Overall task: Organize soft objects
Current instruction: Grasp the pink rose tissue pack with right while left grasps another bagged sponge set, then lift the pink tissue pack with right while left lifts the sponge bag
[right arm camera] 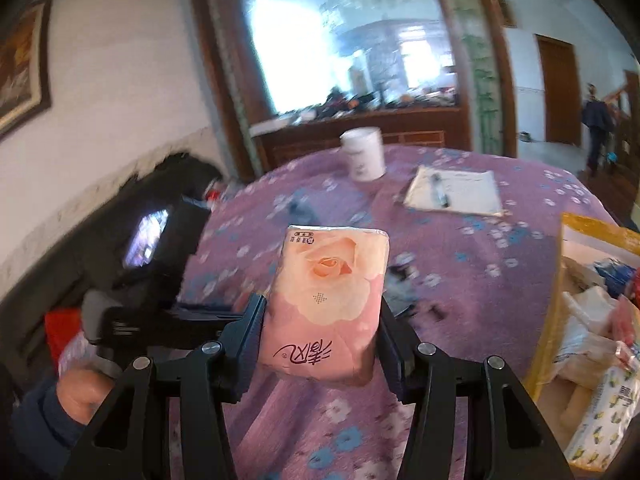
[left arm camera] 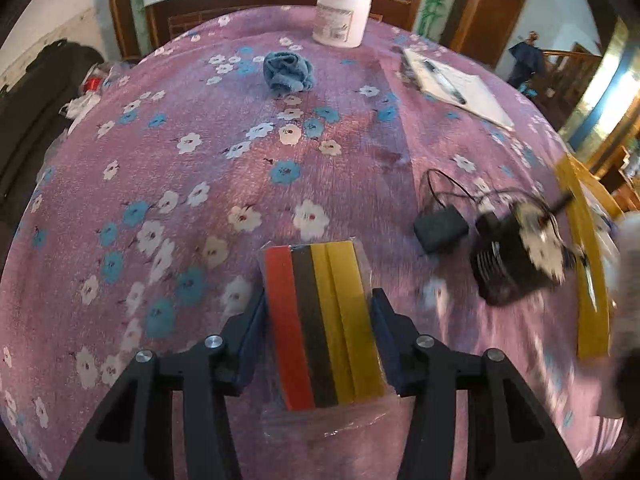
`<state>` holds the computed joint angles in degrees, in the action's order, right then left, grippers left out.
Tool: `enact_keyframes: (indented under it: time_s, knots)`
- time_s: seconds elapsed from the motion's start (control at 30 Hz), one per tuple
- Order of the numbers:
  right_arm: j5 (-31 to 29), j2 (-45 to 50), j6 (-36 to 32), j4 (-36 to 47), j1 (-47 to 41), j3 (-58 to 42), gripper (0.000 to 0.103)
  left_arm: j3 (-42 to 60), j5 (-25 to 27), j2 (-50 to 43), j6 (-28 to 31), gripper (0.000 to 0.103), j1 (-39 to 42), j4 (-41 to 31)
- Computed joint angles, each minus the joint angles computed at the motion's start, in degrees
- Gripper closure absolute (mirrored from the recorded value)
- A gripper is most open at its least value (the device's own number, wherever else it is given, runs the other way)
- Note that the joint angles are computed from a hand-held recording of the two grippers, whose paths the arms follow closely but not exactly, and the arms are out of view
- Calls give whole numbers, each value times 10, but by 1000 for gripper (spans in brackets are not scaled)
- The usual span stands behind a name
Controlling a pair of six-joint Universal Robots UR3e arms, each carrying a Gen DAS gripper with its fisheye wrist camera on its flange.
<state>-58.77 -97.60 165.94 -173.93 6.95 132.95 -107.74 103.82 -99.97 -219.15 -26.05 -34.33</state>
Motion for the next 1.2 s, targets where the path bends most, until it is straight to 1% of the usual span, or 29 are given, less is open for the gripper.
enact_keyframes:
  time_s: [0.03,0.07,0.1,0.13,0.17,0.23,0.33,0.37,0.43,0.47,0.53,0.67,0.73,0.8,0.87,0.97,1.0,1.03,1.1,1.13,1.2]
  knots:
    - [-20,12,-8,25,23,-15,47,-13,3,3,7,54,-2,19]
    - [-29,30,-15,67,40,-35,47,-21,6,5,11,54,-2,30]
    - [-29,43,-23,99,47,-49,47,-20,7,3,11,54,-3,32]
    - [-48,62,-24,129,61,-69,47,-18,12,2,11,54,-6,29]
    - [-91,86,-13,140,82,-87,47,-19,14,1,17,54,-7,33]
    - [-130,109,-13,153,100,-105,47,-16,21,-4,20,54,-12,34]
    - [-156,121,-10,148,116,-110,46,-6,33,-12,19,54,-20,26]
    - [-176,129,-11,138,129,-112,45,-2,37,-14,19,54,-21,24]
    - [-214,138,-9,107,155,-106,41,-4,42,-16,20,54,-23,26]
    - [-224,142,-6,90,164,-100,37,-2,44,-18,20,54,-24,25]
    - [-226,144,-3,86,166,-101,36,-2,48,-18,18,54,-28,23]
    - [-195,142,3,95,143,-103,35,6,56,-23,19,54,-34,14]
    - [-202,148,2,95,149,-109,33,11,60,-27,19,53,-38,11]
    - [-205,157,-6,109,157,-124,20,14,67,-30,19,53,-41,8]
    - [-217,161,-6,114,166,-130,18,14,69,-31,19,52,-43,9]
    - [-229,157,7,118,166,-130,18,13,70,-32,21,52,-43,11]
    - [-230,155,9,118,164,-128,20,14,72,-33,20,51,-44,11]
    - [-236,153,13,115,164,-126,23,14,74,-34,19,51,-45,11]
    - [-228,145,12,111,157,-118,39,16,79,-36,18,50,-48,11]
    - [-222,142,11,109,155,-115,44,16,80,-36,17,50,-48,10]
    - [-224,141,10,104,156,-112,47,16,79,-36,18,49,-48,10]
